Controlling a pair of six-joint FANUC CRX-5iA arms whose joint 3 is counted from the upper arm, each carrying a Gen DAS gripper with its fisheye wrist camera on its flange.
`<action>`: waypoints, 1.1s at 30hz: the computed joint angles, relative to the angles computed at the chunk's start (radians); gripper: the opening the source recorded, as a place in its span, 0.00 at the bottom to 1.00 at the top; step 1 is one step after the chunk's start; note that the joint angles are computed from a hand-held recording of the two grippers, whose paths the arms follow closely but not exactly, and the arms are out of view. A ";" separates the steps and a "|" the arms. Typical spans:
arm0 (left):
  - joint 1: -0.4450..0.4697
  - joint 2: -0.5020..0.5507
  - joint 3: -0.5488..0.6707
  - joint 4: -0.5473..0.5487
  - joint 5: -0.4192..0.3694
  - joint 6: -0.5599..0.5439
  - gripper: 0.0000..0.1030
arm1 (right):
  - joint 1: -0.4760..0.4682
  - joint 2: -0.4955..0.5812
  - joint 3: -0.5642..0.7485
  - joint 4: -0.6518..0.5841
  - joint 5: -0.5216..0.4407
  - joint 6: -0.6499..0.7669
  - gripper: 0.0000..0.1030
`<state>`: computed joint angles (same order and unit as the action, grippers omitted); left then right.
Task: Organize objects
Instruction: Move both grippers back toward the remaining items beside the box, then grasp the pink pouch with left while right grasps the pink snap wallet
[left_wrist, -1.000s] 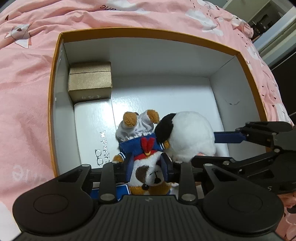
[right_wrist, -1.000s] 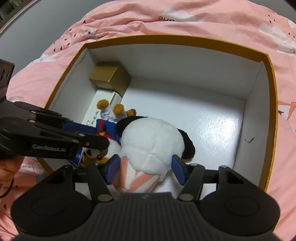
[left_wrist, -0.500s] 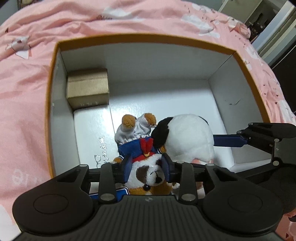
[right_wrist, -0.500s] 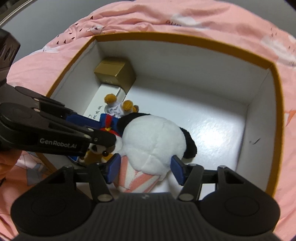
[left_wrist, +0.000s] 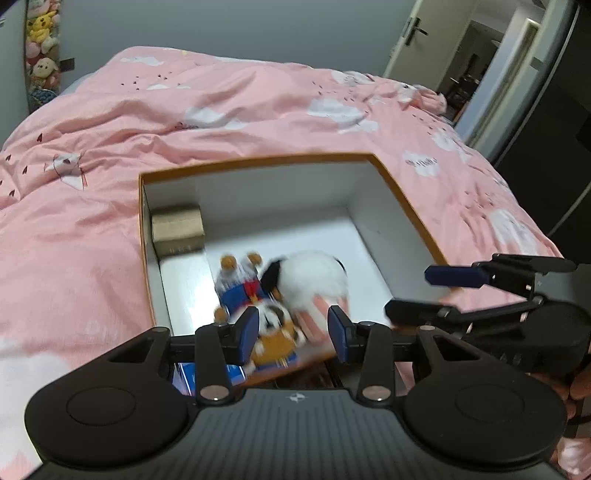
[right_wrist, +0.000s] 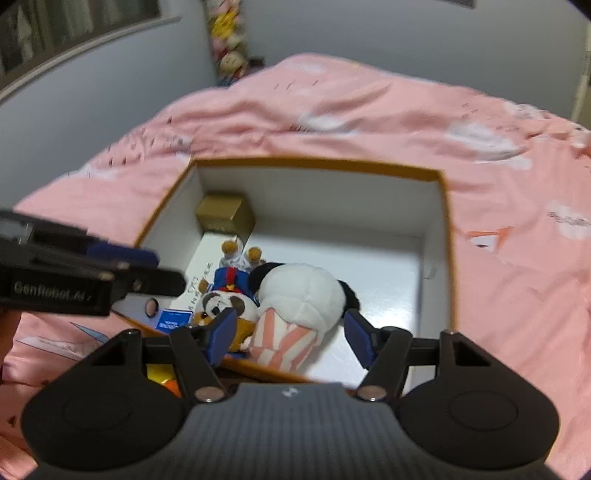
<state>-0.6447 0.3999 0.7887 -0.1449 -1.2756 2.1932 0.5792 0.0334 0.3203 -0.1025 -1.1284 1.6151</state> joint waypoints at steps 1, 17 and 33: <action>-0.002 -0.006 -0.010 0.011 -0.006 0.004 0.45 | 0.005 -0.028 -0.026 0.012 0.009 -0.025 0.64; -0.035 -0.026 -0.283 0.290 0.129 -0.011 0.46 | -0.032 -0.164 -0.249 0.002 -0.218 -0.306 0.48; -0.055 0.096 -0.217 0.372 0.104 0.060 0.33 | -0.082 -0.210 -0.313 0.021 -0.199 -0.366 0.36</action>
<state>-0.6994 0.4956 0.5712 0.2275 -1.1718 2.2534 0.4975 -0.1770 0.0077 -0.0819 -1.3277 1.2495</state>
